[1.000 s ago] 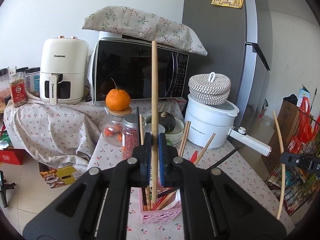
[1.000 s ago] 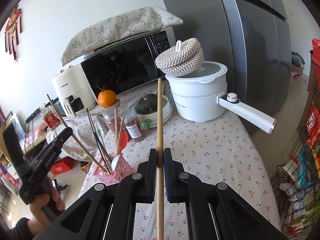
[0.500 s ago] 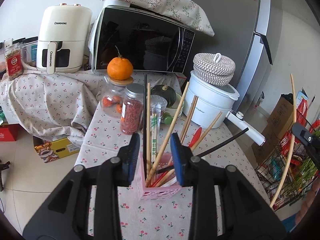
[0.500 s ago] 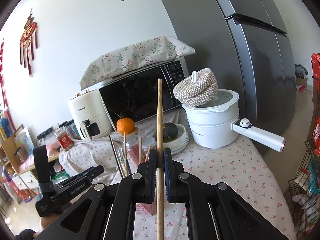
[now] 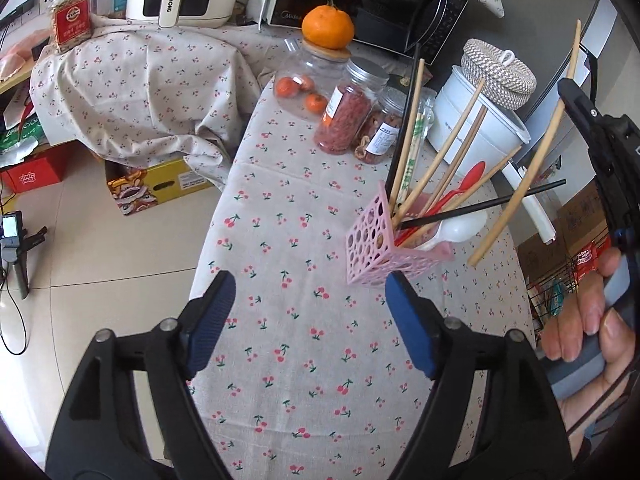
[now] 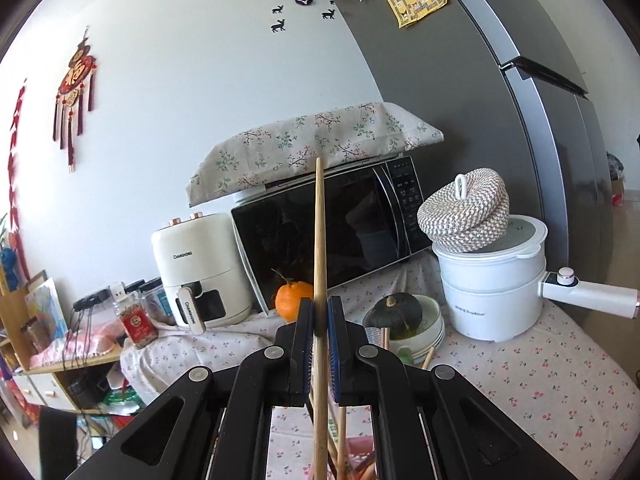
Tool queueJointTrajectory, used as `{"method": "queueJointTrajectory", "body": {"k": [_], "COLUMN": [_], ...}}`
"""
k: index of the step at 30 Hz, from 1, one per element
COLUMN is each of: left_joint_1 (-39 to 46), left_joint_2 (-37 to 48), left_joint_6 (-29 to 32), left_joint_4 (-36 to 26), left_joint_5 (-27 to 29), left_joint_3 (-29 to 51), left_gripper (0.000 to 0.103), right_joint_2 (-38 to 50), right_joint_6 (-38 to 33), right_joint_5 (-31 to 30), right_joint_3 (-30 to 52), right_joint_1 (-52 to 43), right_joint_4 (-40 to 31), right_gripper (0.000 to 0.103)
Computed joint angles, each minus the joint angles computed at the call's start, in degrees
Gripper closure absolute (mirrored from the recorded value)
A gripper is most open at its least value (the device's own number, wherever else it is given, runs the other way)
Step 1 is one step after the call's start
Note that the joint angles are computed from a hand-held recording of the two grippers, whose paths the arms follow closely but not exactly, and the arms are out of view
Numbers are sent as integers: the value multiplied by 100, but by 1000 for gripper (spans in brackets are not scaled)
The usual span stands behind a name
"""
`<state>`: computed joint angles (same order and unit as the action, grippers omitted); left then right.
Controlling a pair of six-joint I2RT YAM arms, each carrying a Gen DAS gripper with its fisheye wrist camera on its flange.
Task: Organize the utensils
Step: 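Lower the wooden chopstick into the pink basket and open the right tool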
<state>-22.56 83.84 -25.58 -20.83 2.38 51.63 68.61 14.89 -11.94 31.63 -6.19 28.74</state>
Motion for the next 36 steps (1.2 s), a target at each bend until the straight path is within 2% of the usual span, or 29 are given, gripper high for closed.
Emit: {"method": "queueJointTrajectory", "body": {"k": [6, 13, 16, 18, 20, 21, 23, 25, 27, 28, 29, 33, 35, 36], "left_joint_1": [267, 190, 83, 22, -21, -54, -148, -326, -526, -626, -744, -1433, -1817, -2000], "left_joint_2": [-94, 85, 73, 110, 132, 120, 67, -5, -55, -72, -119, -399, -543, -628], "left_joint_6": [33, 52, 95, 115, 117, 104, 71, 17, -66, -130, -188, -387, -552, -652], "left_joint_4": [-28, -45, -40, -73, -123, -168, -257, -367, -540, -643, -706, -870, -994, -1045], "left_joint_5": [167, 139, 50, -54, -130, -191, -381, -693, -1011, -1122, -1212, -1827, -2175, -2317], "left_joint_3": [-83, 43, 35, 55, 81, 100, 127, 152, 215, 257, 275, 314, 344, 338], "left_gripper": [24, 24, 24, 23, 23, 23, 20, 18, 13, 7, 3, 3, 2, 2], "right_joint_2": [714, 1220, 1297, 1171, 851, 611, 37, -569, -1096, -1297, -1453, -1766, -1744, -1666], "right_joint_6": [-95, -206, -279, -180, -30, 24, 58, -2, -171, -292, -436, -1253, -1860, -2217], "right_joint_5": [1136, 1724, 1682, 1477, 1211, 1035, 640, 179, -308, -559, -851, -1975, -2574, -2837], "right_joint_3": [-237, -343, -353, -370, -467, -503, -500, -380, -148, 5, 163, 651, 803, 882], "right_joint_1": [451, 753, 748, 638, 450, 323, 16, -386, -872, -1148, -1458, -2840, -3624, -4000], "right_joint_4": [1315, 1947, 1916, 1714, 1481, 1281, 673, -189, -1234, -1795, -2355, -4248, -5074, -5489], "right_gripper": [96, 96, 95, 91, 78, 75, 56, 45, 42, 41, 37, 21, 9, 8]}}
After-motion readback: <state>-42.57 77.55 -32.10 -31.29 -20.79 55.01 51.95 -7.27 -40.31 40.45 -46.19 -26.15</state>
